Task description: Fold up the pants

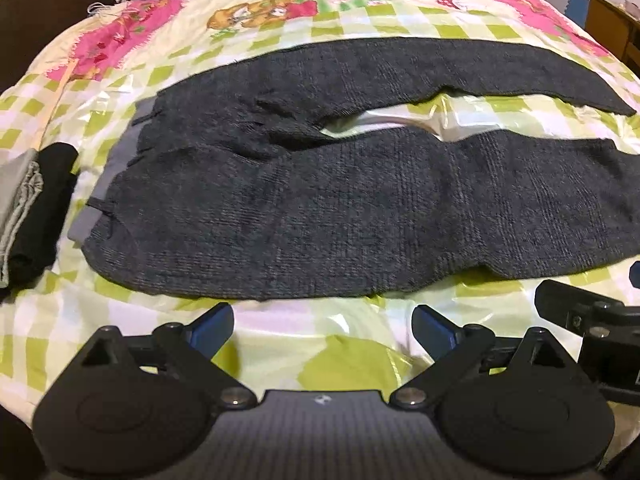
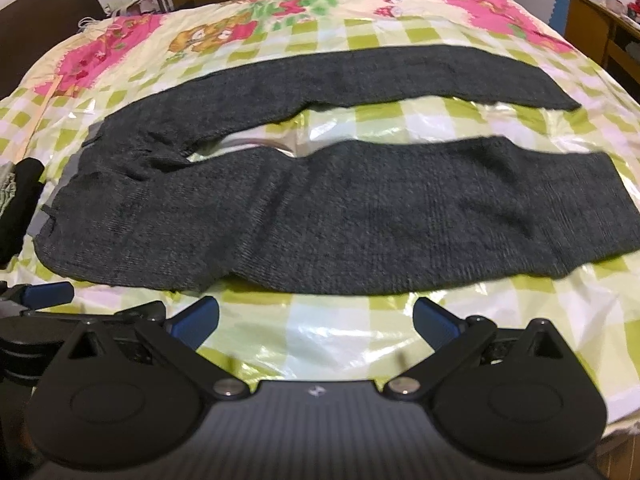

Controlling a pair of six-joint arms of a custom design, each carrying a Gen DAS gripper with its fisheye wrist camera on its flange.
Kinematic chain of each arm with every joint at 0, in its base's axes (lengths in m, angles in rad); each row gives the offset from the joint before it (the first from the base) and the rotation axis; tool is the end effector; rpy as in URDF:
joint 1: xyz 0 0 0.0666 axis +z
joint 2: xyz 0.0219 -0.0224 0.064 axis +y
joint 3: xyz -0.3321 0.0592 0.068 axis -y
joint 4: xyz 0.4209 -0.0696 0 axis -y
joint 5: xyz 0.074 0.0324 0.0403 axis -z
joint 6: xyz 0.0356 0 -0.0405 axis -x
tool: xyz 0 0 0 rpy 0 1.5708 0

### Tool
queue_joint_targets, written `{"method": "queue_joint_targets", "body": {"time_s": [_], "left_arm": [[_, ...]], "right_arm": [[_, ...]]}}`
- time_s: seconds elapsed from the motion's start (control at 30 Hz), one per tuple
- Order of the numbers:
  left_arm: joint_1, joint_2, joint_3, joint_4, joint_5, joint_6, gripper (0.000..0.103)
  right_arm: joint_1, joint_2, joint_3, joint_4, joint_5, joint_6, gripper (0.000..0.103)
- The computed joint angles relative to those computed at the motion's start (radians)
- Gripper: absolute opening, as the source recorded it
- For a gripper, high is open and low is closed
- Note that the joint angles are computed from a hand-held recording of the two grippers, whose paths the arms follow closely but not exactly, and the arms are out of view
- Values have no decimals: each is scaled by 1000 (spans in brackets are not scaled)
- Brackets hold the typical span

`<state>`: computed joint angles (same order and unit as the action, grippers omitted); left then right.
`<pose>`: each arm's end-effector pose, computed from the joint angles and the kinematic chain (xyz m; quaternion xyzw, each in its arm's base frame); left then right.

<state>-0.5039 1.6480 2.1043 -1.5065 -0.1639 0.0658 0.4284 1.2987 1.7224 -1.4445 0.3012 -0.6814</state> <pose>0.4818 -0.2595 0.5472 0.1887 0.9446 0.0038 0.2684 0.4031 0.1720 0.5496 0.1605 0.9388 0.0187 0.3043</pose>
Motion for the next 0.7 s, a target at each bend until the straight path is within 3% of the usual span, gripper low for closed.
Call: {"method": "queue_joint_targets", "body": {"time_s": [0.3,0.7], "left_arm": [[18,6,14,-5,-27,-19,103],[11,1,34,-2,-50,-37,103]], "right_arm": [[-7,42,44,29,-37,34,102],[-17,11,24,67,-41,57,102]]}}
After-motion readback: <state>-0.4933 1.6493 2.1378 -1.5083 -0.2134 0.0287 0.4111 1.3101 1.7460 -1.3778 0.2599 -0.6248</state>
